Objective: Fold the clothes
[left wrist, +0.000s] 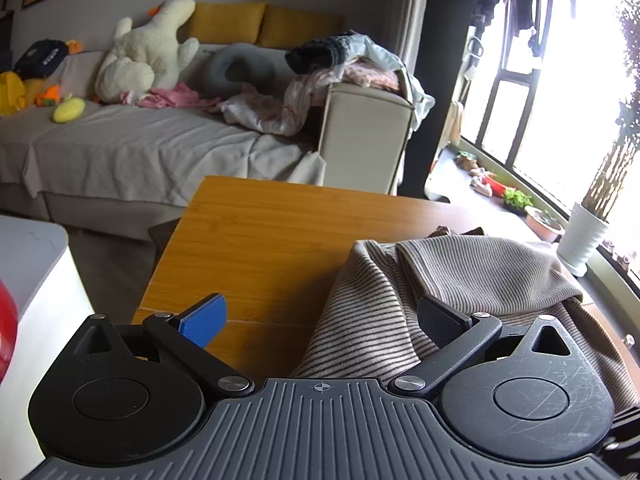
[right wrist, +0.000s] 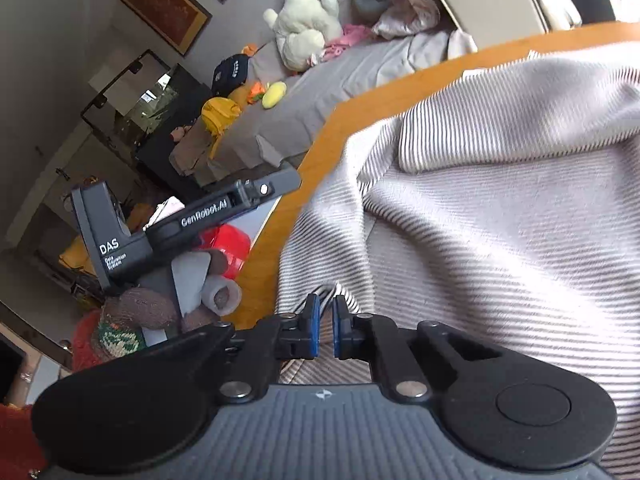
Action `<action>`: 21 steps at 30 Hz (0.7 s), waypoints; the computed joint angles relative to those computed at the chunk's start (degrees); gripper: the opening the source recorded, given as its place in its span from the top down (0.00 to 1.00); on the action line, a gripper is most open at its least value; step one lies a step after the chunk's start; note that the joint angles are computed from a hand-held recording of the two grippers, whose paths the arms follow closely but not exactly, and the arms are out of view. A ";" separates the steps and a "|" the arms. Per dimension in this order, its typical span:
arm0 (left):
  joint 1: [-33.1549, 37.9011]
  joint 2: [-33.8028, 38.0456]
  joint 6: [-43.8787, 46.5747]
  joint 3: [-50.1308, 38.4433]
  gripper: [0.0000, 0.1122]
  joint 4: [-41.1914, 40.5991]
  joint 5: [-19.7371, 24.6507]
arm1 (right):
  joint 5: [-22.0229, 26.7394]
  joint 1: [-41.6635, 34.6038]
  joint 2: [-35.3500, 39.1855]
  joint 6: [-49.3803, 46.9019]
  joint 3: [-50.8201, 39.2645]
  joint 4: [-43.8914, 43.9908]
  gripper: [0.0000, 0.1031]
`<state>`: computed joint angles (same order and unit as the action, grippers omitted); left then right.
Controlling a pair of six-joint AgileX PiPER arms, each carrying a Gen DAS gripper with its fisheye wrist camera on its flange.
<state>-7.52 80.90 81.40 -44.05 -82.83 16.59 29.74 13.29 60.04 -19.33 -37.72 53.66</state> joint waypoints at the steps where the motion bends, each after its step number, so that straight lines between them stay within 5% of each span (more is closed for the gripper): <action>1: 0.27 0.23 -0.30 -0.07 0.08 0.07 0.19 | -0.17 -1.04 -0.67 1.14 -1.04 -2.24 0.97; 4: 0.73 0.62 -1.02 -0.36 0.08 0.41 0.46 | 1.56 -5.72 -0.79 0.48 -5.88 -5.13 0.98; 7: 1.27 0.15 0.08 -0.48 0.08 -1.21 0.37 | 14.57 -14.02 3.20 -6.85 -10.83 4.95 0.95; 12: 1.97 -0.01 -1.29 -0.94 0.08 -0.96 -0.25 | 23.64 -12.23 7.09 -6.46 -4.95 9.89 0.74; 15: 1.51 0.90 -4.28 -1.64 0.08 1.89 -0.04 | 27.92 -12.34 12.76 -7.54 1.39 19.11 0.73; 17: 1.09 0.79 -4.11 -1.40 0.08 2.26 0.35 | 28.29 -11.34 16.11 -7.74 3.45 22.56 0.72; 21: 0.73 -0.54 -0.54 -0.02 0.08 -0.46 0.19 | 20.90 -7.86 18.02 -10.77 3.27 26.59 0.72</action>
<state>-6.80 80.36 80.86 -44.07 -83.29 16.78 50.64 5.42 78.06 -30.10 -34.45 80.25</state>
